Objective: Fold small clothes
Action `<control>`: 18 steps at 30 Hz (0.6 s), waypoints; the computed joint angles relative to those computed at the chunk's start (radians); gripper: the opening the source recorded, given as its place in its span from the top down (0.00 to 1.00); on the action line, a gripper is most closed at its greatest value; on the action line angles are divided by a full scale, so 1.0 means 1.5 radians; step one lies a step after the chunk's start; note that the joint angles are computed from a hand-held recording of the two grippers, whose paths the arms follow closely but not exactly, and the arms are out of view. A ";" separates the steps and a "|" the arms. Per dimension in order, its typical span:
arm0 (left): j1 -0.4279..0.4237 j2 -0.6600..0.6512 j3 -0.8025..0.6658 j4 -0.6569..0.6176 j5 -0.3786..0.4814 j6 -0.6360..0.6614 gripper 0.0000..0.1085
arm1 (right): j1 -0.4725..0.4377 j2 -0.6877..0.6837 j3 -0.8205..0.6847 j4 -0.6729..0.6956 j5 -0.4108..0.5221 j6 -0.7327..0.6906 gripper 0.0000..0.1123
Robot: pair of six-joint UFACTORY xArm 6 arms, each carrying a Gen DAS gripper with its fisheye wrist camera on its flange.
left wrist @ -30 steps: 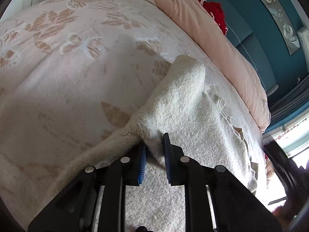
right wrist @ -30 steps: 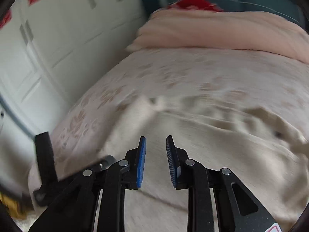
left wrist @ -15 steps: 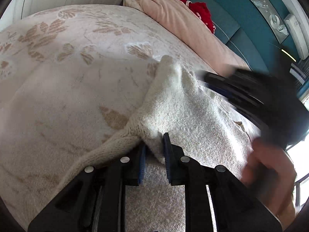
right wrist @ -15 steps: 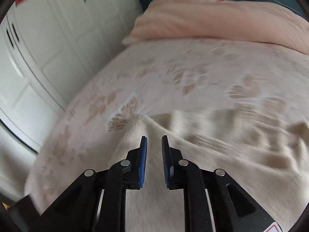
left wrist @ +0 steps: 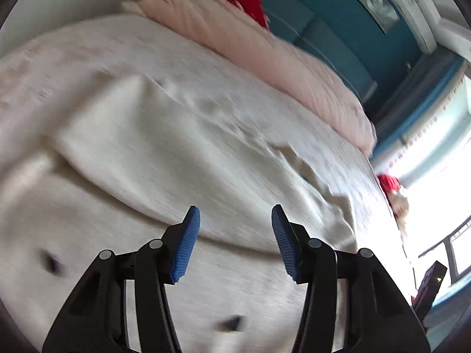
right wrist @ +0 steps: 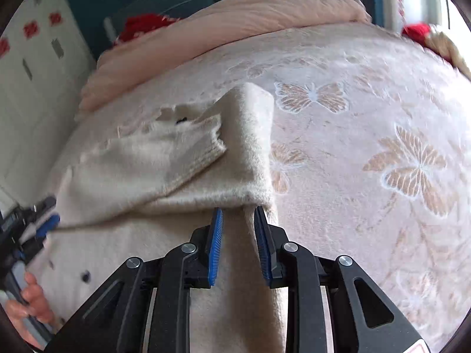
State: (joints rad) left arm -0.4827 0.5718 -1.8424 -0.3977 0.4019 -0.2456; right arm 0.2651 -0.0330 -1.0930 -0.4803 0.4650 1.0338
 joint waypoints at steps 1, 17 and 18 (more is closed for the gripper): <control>-0.012 0.026 -0.036 -0.005 0.033 -0.005 0.54 | 0.006 0.016 -0.020 -0.029 0.037 -0.005 0.74; -0.052 0.124 -0.175 0.171 0.081 -0.099 0.53 | -0.024 -0.018 -0.006 -0.116 0.056 0.123 0.75; -0.049 0.120 -0.172 0.187 0.075 -0.107 0.52 | -0.019 -0.020 -0.023 -0.130 0.051 0.126 0.72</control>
State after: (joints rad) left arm -0.5566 0.7518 -2.1005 -0.1167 0.5151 -0.4065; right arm 0.2361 -0.0626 -1.1278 -0.6752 0.5417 1.2231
